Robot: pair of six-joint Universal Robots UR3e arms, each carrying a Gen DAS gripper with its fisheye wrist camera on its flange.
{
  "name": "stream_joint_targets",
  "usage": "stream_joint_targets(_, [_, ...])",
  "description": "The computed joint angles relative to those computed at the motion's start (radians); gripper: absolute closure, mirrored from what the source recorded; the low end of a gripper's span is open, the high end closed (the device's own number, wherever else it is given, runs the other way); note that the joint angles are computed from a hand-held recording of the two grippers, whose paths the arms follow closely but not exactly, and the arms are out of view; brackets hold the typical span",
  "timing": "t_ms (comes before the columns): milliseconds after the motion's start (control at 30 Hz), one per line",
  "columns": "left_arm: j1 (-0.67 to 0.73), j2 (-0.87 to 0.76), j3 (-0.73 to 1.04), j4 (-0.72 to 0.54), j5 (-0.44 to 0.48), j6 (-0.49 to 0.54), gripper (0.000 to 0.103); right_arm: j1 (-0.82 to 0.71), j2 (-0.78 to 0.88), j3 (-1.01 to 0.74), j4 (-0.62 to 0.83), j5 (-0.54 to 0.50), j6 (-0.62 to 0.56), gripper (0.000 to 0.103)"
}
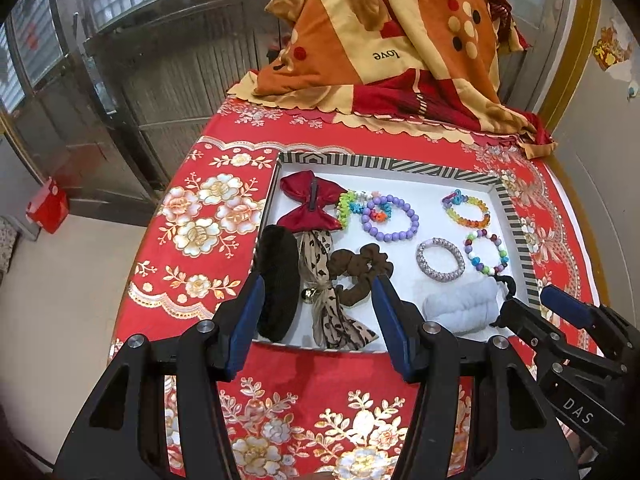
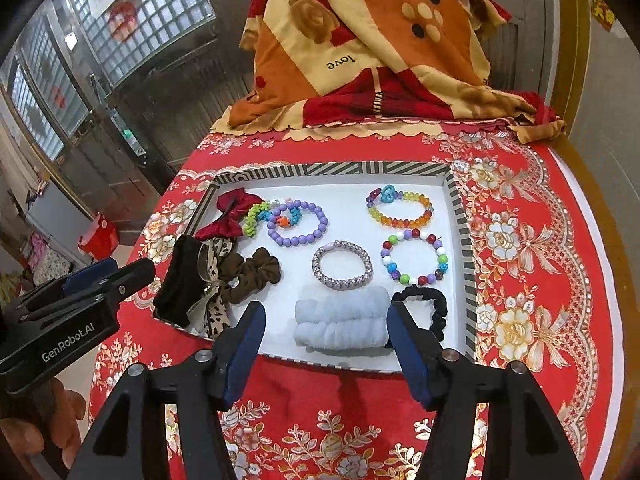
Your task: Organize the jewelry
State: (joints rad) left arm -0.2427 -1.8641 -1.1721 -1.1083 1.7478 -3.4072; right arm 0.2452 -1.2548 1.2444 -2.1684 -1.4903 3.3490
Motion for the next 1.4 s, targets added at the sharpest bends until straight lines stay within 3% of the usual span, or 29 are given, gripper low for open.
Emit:
stream_joint_targets(400, [-0.011, 0.075, -0.088, 0.024, 0.007, -0.01, 0.047, 0.038, -0.05, 0.044, -0.004, -0.061, -0.001, 0.042])
stream_joint_targets(1400, [-0.027, 0.068, -0.08, 0.013, 0.012, -0.017, 0.047, 0.031, -0.065, 0.059, 0.017, -0.055, -0.007, 0.042])
